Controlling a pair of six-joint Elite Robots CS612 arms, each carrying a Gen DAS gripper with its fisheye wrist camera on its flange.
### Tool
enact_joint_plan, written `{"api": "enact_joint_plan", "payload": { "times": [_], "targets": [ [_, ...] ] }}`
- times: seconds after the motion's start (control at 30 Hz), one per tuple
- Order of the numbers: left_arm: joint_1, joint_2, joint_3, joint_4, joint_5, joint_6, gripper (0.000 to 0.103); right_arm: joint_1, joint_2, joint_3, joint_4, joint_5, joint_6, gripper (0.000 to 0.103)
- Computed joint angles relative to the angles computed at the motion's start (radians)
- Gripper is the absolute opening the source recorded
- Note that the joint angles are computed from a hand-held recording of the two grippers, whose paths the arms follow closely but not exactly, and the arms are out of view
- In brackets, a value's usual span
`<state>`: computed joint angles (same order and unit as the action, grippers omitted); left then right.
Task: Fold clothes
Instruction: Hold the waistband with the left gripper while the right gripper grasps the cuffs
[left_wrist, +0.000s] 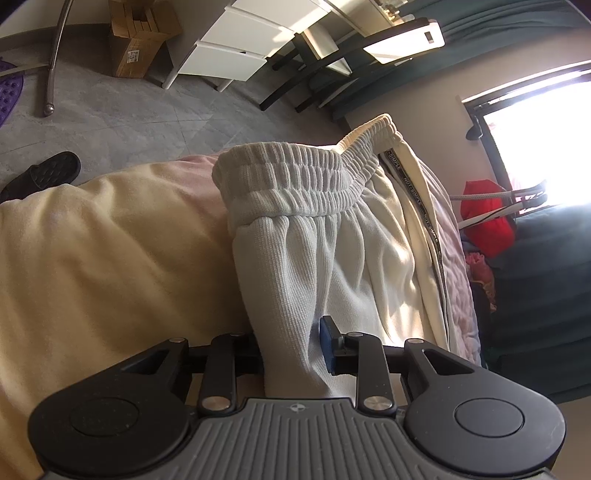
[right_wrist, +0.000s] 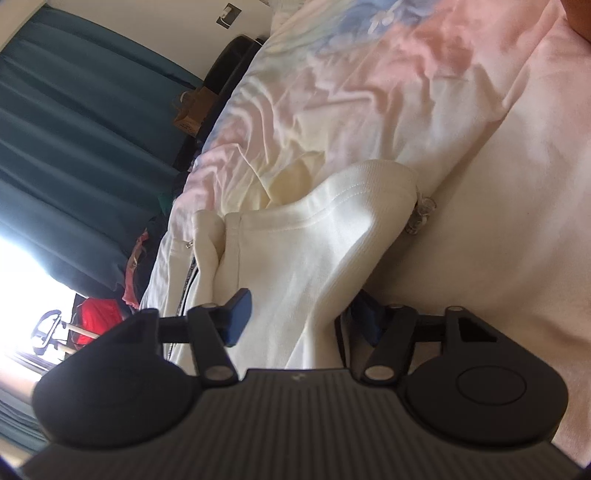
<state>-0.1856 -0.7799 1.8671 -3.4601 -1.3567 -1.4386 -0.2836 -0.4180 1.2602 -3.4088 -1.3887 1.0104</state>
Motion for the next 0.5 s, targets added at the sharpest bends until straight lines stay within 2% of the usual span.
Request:
{"api": "enact_joint_plan", "payload": {
  "times": [0.03, 0.07, 0.1, 0.17, 0.23, 0.37, 0.5],
  "targets": [
    [0.0, 0.001, 0.0, -0.005, 0.0, 0.0, 0.03, -0.001, -0.002, 0.003, 0.003, -0.005, 0.008, 0.024],
    [0.0, 0.003, 0.0, -0.013, 0.001, 0.001, 0.031, -0.001, -0.003, 0.006, 0.007, -0.01, 0.016, 0.015],
    [0.0, 0.004, 0.0, -0.02, 0.002, 0.004, 0.031, -0.002, -0.005, 0.009, 0.002, -0.014, 0.024, 0.01],
    [-0.002, 0.006, -0.002, -0.031, 0.009, 0.012, 0.027, -0.004, -0.008, 0.02, -0.027, -0.023, 0.04, 0.009],
    [-0.005, 0.005, -0.001, -0.038, 0.022, 0.021, 0.016, -0.002, -0.014, 0.031, -0.062, -0.039, 0.049, 0.008],
    [-0.012, 0.005, 0.003, -0.076, 0.057, 0.028, 0.012, 0.004, -0.022, 0.036, -0.094, -0.068, 0.001, 0.008],
    [-0.023, 0.007, 0.009, -0.155, 0.096, 0.051, 0.011, -0.005, -0.021, 0.042, -0.1, -0.041, 0.02, 0.009]
  ]
}}
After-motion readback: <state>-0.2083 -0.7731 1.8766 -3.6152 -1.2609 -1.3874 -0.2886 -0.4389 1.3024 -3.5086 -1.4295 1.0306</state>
